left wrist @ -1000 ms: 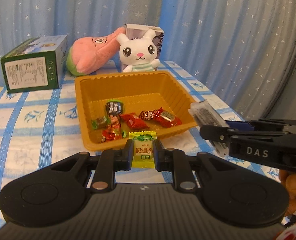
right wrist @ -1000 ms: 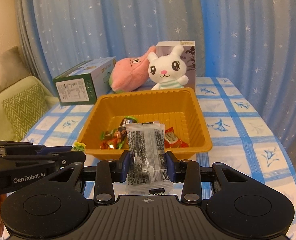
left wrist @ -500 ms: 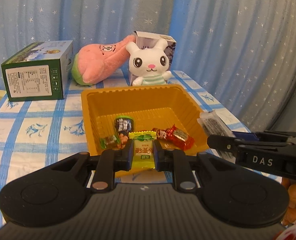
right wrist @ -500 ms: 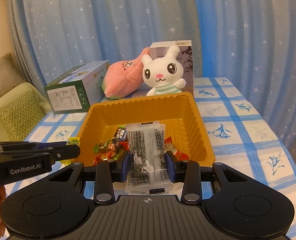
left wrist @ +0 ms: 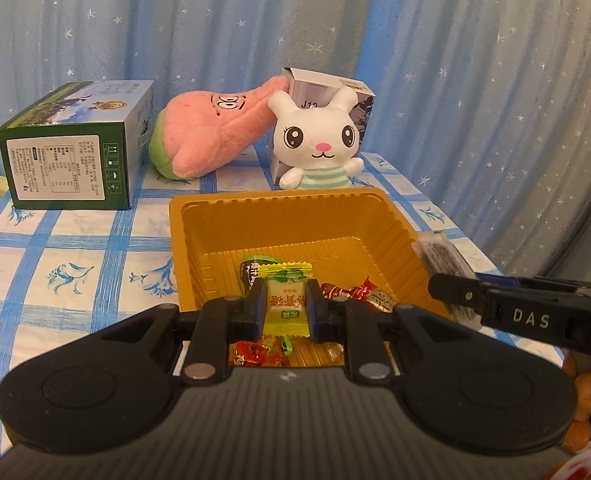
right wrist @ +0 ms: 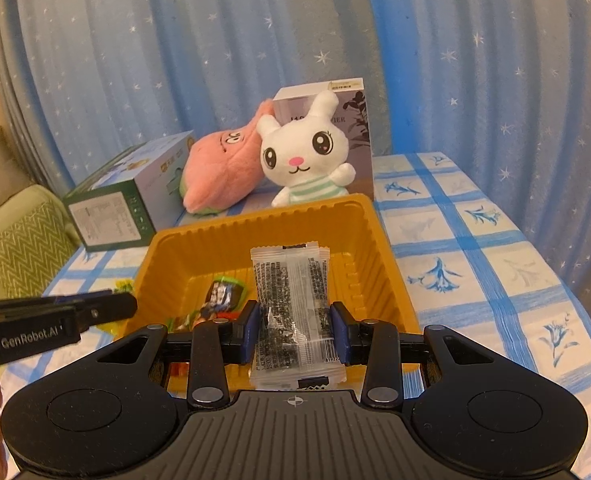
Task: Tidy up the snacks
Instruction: 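Carry the yellow sweet and seed packet over the orange tray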
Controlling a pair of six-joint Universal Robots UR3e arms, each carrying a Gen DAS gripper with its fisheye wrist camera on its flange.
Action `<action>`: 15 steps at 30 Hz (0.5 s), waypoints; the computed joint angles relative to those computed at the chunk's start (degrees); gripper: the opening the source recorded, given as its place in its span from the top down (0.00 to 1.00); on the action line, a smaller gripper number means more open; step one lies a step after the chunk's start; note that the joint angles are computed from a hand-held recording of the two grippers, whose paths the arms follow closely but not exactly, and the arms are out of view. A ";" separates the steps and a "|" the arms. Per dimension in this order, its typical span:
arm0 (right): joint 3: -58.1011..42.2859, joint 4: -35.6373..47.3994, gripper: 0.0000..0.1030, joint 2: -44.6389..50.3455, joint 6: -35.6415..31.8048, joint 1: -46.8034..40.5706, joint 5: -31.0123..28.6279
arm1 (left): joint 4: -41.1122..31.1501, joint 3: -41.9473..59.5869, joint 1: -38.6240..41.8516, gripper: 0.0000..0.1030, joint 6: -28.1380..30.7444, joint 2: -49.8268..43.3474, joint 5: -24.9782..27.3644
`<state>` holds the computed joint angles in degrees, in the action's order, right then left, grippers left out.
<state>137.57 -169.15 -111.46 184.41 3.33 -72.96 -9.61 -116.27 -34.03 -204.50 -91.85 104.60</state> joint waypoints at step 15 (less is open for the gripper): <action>-5.67 -10.34 0.63 15.99 1.88 2.54 -3.09 | 0.83 4.77 2.85 0.83 2.68 -7.19 -2.35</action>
<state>131.89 -179.49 -95.47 186.28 5.87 -76.05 -8.77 -111.51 -31.18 -201.82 -99.04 102.25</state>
